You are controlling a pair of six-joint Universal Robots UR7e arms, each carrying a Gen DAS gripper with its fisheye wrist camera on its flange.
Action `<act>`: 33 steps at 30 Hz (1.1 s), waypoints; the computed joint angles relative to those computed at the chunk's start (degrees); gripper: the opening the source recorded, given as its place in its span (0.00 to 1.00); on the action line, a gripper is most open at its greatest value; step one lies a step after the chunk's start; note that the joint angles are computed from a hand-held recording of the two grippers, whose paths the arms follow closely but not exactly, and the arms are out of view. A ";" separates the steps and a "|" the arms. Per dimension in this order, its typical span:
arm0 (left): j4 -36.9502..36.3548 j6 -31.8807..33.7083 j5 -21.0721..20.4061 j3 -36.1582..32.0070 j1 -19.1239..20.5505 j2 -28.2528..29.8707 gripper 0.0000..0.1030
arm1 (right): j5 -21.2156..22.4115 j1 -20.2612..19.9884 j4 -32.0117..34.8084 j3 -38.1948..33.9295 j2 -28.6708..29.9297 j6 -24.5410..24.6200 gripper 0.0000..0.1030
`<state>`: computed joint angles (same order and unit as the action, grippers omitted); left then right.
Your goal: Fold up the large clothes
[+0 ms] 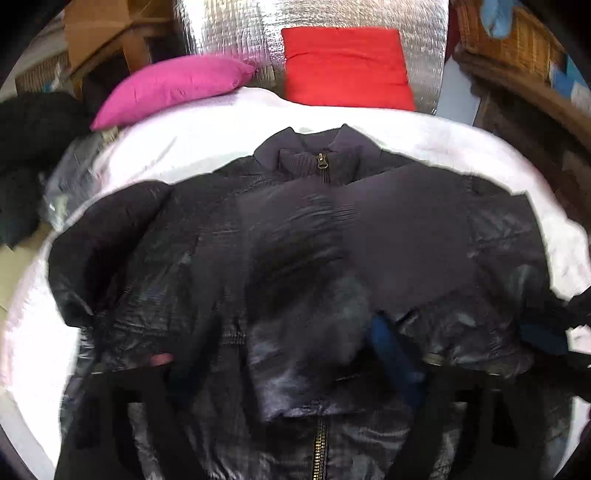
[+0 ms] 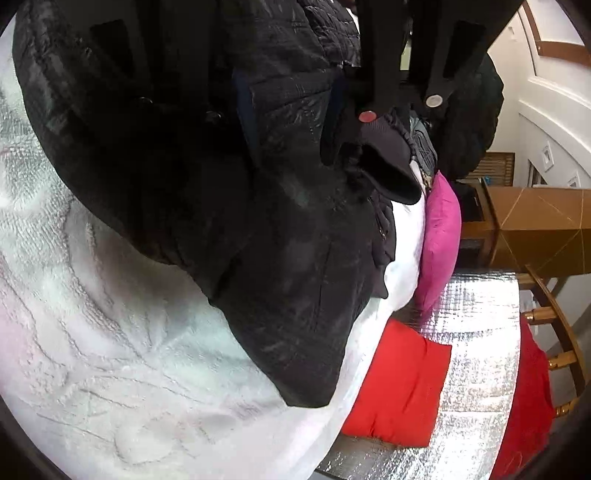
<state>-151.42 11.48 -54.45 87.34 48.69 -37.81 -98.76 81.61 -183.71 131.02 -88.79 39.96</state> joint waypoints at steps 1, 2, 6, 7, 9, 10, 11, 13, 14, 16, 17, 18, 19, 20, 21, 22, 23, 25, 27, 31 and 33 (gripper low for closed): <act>-0.55 0.52 -0.98 0.23 0.38 -0.70 0.58 | 0.46 -0.21 0.07 0.27 -0.21 -0.10 0.36; -1.29 1.30 -0.28 0.46 0.49 -1.20 0.58 | 0.88 -0.37 0.16 0.62 -0.65 -0.01 0.36; -0.27 1.45 0.30 -0.27 2.53 -4.10 0.58 | 1.25 -0.70 -0.55 0.98 -0.55 -0.04 0.36; 0.12 1.27 0.90 -0.21 3.00 -4.88 0.58 | 0.40 -0.09 -0.82 0.61 0.18 0.05 0.36; 1.27 0.91 2.39 0.05 4.09 -6.88 0.58 | -1.87 1.09 -0.83 0.42 0.55 -0.30 0.36; 2.08 0.90 2.33 0.03 4.82 -7.81 0.58 | -2.81 1.60 -0.90 0.29 0.80 -0.37 0.36; 2.94 0.55 1.97 0.44 5.65 -9.36 0.58 | -3.72 2.27 -1.04 -0.35 1.67 -0.16 0.36; 4.15 -0.11 0.47 0.80 7.39 -11.91 0.65 | -5.74 3.42 -0.95 -0.74 2.11 -0.11 0.36; 3.97 -0.25 -0.03 1.09 8.31 -13.11 0.67 | -7.63 4.54 -0.78 -1.20 2.44 -0.56 0.38; 1.95 -0.45 -0.15 2.48 9.87 -15.13 0.69 | -13.46 8.02 -1.04 -2.92 4.19 -2.89 0.38; 1.07 -0.66 -0.62 2.75 10.72 -15.91 0.69 | -16.74 10.06 -1.53 -3.90 5.26 -5.27 0.40; 0.41 -1.09 -1.07 2.94 11.36 -16.38 0.70 | -19.39 12.14 -2.29 -5.03 6.61 -8.64 0.40; 0.44 -2.15 -1.59 2.29 12.41 -16.46 0.70 | -20.16 13.07 -2.65 -5.55 7.29 -10.62 0.47; 1.05 -3.42 -2.05 1.68 13.01 -16.42 0.71 | -20.08 14.27 -2.81 -6.55 8.46 -13.50 0.72; 2.07 -5.57 -3.19 0.72 13.79 -16.11 0.71 | -19.48 15.06 -2.26 -7.47 9.53 -15.57 0.86; 3.34 -7.55 -4.62 -0.20 14.40 -15.87 0.71 | -19.63 15.59 -1.90 -8.09 10.51 -16.46 0.86; 4.37 -9.04 -5.79 -0.91 14.79 -15.67 0.71 | -20.02 15.87 -1.82 -8.38 11.19 -16.85 0.86; 5.20 -11.23 -7.78 -1.80 14.95 -15.04 0.71 | -21.54 15.77 2.11 -9.80 12.79 -15.49 0.85; 3.59 -11.02 -8.20 -1.61 14.41 -14.21 0.72 | -22.36 14.51 9.00 -11.21 13.45 -11.60 0.84; 2.61 -10.02 -5.70 -2.90 13.17 -11.18 0.76 | -24.30 15.51 6.94 -11.55 13.86 -12.49 0.84; 2.14 -9.48 -2.71 -3.75 12.51 -9.32 0.77 | -25.33 16.00 4.82 -11.30 14.18 -13.99 0.83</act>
